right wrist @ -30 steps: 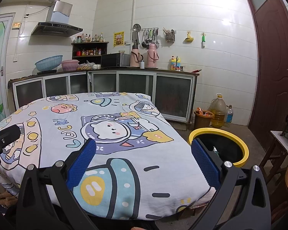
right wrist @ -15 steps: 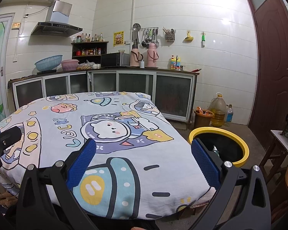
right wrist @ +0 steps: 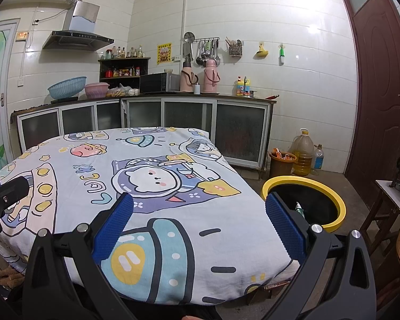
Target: Collect trash
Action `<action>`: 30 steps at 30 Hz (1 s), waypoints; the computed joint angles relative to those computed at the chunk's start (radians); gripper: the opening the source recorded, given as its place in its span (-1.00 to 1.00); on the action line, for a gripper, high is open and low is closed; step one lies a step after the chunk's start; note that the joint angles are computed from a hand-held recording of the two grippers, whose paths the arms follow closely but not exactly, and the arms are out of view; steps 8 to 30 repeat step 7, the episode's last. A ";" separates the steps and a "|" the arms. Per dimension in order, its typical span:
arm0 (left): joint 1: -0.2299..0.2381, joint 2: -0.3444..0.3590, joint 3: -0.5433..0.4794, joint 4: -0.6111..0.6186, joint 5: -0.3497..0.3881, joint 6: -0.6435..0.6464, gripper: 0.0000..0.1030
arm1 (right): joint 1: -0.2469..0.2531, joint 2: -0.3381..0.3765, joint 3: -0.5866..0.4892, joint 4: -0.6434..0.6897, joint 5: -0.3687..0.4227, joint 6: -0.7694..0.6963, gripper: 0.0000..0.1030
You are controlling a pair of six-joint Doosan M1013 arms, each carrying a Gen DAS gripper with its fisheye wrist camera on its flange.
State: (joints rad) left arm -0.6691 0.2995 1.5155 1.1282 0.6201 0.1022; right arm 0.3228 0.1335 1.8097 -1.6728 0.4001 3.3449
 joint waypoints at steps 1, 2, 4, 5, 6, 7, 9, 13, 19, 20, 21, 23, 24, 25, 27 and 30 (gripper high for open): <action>0.000 0.001 -0.001 -0.001 0.000 0.002 0.85 | 0.000 0.000 0.001 -0.002 0.001 0.003 0.85; 0.001 0.001 -0.001 -0.002 -0.002 0.003 0.85 | 0.000 0.000 0.001 -0.002 0.001 0.003 0.85; 0.002 0.001 -0.002 -0.006 -0.003 0.006 0.85 | 0.000 0.000 0.001 -0.002 0.001 0.003 0.85; 0.003 0.001 -0.002 -0.009 -0.004 0.008 0.85 | 0.001 0.001 0.000 0.001 0.001 0.001 0.85; 0.003 0.002 -0.002 -0.011 -0.005 0.009 0.85 | 0.000 0.001 0.001 0.001 0.001 0.002 0.85; 0.004 0.002 -0.001 -0.012 -0.006 0.010 0.85 | 0.000 0.001 0.001 0.002 0.002 0.003 0.85; 0.004 0.002 -0.001 -0.012 -0.006 0.010 0.85 | 0.000 0.001 0.001 0.002 0.002 0.003 0.85; 0.004 0.002 -0.001 -0.012 -0.006 0.010 0.85 | 0.000 0.001 0.001 0.002 0.002 0.003 0.85; 0.004 0.002 -0.001 -0.012 -0.006 0.010 0.85 | 0.000 0.001 0.001 0.002 0.002 0.003 0.85; 0.004 0.002 -0.001 -0.012 -0.006 0.010 0.85 | 0.000 0.001 0.001 0.002 0.002 0.003 0.85; 0.004 0.002 -0.001 -0.012 -0.006 0.010 0.85 | 0.000 0.001 0.001 0.002 0.002 0.003 0.85; 0.004 0.002 -0.001 -0.012 -0.006 0.010 0.85 | 0.000 0.001 0.001 0.002 0.002 0.003 0.85; 0.004 0.002 -0.001 -0.012 -0.006 0.010 0.85 | 0.000 0.001 0.001 0.002 0.002 0.003 0.85; 0.004 0.002 -0.001 -0.012 -0.006 0.010 0.85 | 0.000 0.001 0.001 0.002 0.002 0.003 0.85; 0.004 0.002 -0.001 -0.012 -0.006 0.010 0.85 | 0.000 0.001 0.001 0.002 0.002 0.003 0.85; 0.004 0.002 -0.001 -0.012 -0.006 0.010 0.85 | 0.000 0.001 0.001 0.002 0.002 0.003 0.85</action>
